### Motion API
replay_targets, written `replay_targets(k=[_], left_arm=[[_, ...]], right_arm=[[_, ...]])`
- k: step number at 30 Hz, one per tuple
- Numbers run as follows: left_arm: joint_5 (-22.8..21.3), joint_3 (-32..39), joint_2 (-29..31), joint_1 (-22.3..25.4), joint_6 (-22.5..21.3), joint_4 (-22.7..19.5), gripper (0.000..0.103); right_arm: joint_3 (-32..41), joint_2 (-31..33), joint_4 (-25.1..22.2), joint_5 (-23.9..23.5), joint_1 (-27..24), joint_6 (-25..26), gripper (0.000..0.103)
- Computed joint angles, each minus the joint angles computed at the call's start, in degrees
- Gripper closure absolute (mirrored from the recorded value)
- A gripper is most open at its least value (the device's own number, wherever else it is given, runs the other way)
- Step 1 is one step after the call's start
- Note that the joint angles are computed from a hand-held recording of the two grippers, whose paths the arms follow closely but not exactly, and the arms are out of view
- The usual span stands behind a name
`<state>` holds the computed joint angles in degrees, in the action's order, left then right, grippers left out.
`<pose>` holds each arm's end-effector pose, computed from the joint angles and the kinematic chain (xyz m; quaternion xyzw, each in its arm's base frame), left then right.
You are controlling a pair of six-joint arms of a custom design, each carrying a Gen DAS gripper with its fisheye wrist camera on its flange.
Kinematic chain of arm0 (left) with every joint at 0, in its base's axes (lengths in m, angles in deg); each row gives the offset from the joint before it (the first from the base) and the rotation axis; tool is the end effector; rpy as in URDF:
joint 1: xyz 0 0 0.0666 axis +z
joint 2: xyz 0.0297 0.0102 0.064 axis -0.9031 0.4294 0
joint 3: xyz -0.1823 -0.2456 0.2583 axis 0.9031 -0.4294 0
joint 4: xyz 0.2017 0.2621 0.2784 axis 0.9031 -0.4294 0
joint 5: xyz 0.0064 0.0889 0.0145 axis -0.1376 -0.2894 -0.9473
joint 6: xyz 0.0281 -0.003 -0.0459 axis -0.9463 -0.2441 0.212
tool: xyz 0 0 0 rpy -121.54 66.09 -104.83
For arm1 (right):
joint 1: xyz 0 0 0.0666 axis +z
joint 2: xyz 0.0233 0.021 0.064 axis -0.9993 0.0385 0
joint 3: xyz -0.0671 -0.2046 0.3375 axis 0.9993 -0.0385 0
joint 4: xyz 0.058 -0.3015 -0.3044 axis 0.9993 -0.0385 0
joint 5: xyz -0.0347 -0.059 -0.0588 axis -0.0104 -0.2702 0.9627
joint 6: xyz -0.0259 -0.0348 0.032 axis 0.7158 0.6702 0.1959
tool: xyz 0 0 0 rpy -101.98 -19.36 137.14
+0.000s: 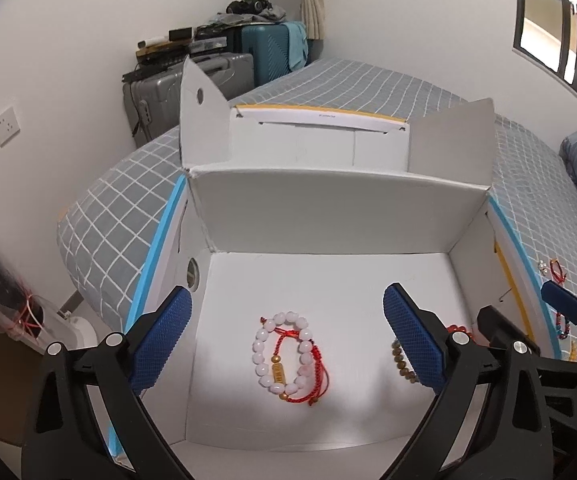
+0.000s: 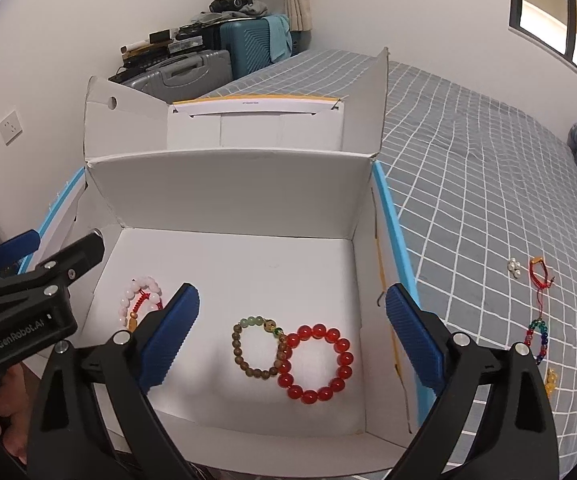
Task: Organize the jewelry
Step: 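Move both open tools back over the remaining bracelets on the bed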
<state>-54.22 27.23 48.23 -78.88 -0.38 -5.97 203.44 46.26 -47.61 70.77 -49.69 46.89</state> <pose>0.4782 -0.1188 0.5922 0.0478 0.9239 -0.0218 0.3790 0.4644 0.3430 0.5918 0.0405 0.9282 -0.0068 0.3698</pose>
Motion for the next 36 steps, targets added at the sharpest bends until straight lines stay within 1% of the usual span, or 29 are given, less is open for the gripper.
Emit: replay_targets(k=[9,22,27,31,36], left_arm=[[-0.30,1.04,-0.03,-1.78,0.67,-0.26,0.008],[-1.50,2.45,0.10,-7.33,0.35,-0.41,0.008],[-1.56,3.37,0.55,-10.61,1.15,-0.69,0.008],[-1.99,4.54,1.47,-13.84,1.96,-1.49,0.008],[-2.58,6.54,3.01,-18.86,3.23,-2.14,0.008]], right_arm=[[-2.64,-3.12,-0.55,1.58,-0.27,-0.50,0.013],[-10.50,-12.31,-0.65,4.75,-3.13,-4.23,0.013],[-13.87,-16.42,-0.93,5.34,-4.68,-5.30,0.012],[-16.66,-20.08,-2.09,5.96,-6.15,-6.21,0.013],[-21.13,-25.62,-3.24,6.94,-8.50,-7.67,0.012]])
